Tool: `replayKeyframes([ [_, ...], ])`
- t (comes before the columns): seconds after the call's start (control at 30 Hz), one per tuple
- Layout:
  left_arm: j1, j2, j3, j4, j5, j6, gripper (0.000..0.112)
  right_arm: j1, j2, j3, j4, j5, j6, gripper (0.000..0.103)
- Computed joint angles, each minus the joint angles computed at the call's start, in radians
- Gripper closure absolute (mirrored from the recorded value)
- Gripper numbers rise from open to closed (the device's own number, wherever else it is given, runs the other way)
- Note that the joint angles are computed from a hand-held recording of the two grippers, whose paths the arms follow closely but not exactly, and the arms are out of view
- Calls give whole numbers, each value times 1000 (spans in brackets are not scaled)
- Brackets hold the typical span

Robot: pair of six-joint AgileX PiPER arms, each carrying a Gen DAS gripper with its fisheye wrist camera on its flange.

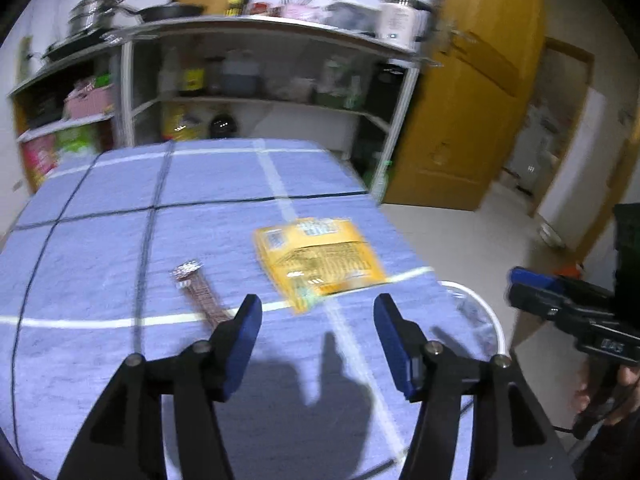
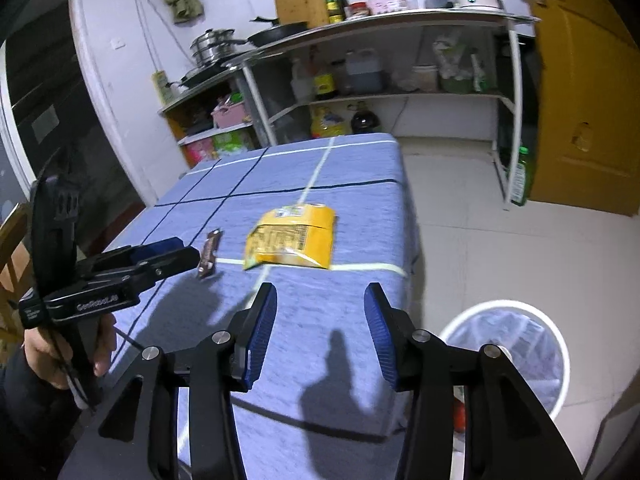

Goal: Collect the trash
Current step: 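Move both tools back over the table toward the last trash, then grasp the brown candy bar with the left gripper while the right grasps the yellow snack bag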

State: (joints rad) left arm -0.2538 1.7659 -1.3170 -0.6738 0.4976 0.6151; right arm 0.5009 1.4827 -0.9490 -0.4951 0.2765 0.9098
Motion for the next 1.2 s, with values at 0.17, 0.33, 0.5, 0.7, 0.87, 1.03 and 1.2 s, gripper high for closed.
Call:
replayKeyframes([
  [0.17, 62, 89, -55, 72, 1, -78, 51, 31, 128, -153, 67, 46, -86, 56],
  [0.33, 75, 199, -151, 165, 20, -203, 51, 20, 270, -319, 154, 126, -196, 56],
  [0.5, 45, 244, -204, 285, 16, -330, 51, -13, 409, -480, 251, 187, -309, 56],
  [0.7, -6, 263, -243, 514, 20, -498, 51, -87, 538, -624, 492, 215, -544, 55],
  [0.87, -35, 271, -259, 635, 37, -561, 51, -117, 630, -745, 559, 280, -611, 54],
  [1.03, -18, 259, -244, 611, 21, -522, 85, -149, 633, -749, 571, 267, -606, 42],
  [1.2, 0, 257, -243, 554, 26, -469, 92, -178, 661, -772, 745, 291, -764, 39],
])
